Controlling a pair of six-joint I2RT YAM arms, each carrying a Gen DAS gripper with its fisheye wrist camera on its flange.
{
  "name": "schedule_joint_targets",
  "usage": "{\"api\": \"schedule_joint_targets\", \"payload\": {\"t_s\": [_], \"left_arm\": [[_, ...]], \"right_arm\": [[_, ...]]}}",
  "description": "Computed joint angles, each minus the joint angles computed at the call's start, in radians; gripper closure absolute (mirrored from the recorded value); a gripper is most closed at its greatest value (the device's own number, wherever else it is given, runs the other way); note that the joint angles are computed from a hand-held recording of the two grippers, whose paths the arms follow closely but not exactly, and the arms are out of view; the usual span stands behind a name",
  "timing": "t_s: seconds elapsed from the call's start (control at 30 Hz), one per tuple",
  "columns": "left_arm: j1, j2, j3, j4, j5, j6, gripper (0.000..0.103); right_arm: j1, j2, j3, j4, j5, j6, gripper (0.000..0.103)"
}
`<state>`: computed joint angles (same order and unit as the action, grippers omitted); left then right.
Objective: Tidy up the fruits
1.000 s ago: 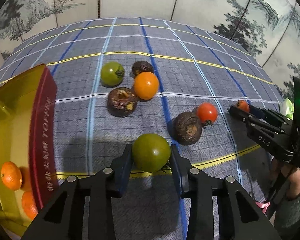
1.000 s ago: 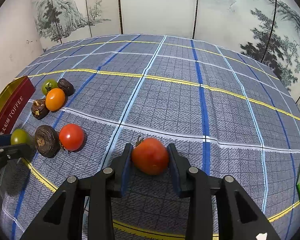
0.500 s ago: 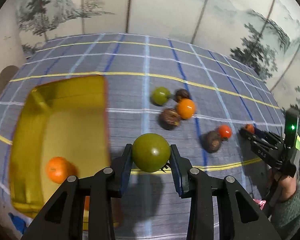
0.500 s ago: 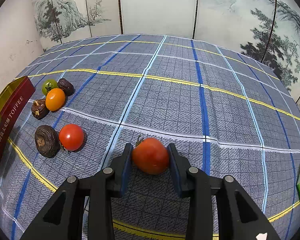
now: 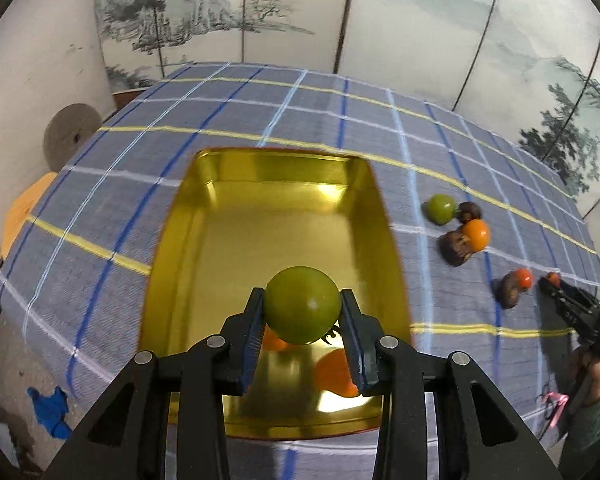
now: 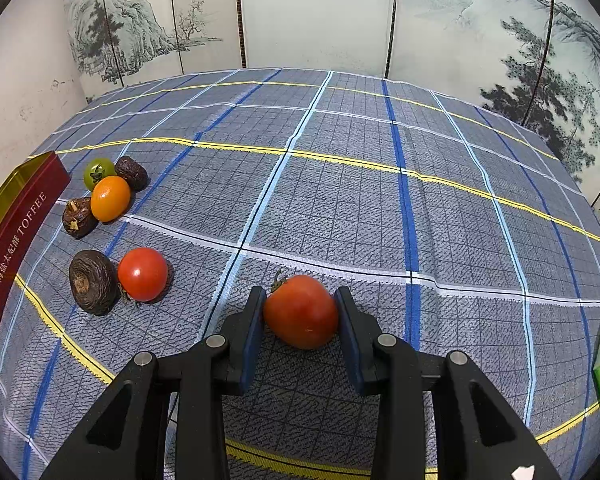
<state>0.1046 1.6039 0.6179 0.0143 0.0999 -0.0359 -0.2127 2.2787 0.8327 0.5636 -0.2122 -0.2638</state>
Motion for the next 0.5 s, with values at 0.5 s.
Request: {"api": "schedule_joint_targets", "payload": {"t_s": [0.5], "left_arm": [[0.101, 0.117, -0.026, 0.052, -0.009, 0.070, 0.066]], "right_arm": [[0.001, 0.000, 0.000, 0.001, 0.001, 0.001, 0.070]]}}
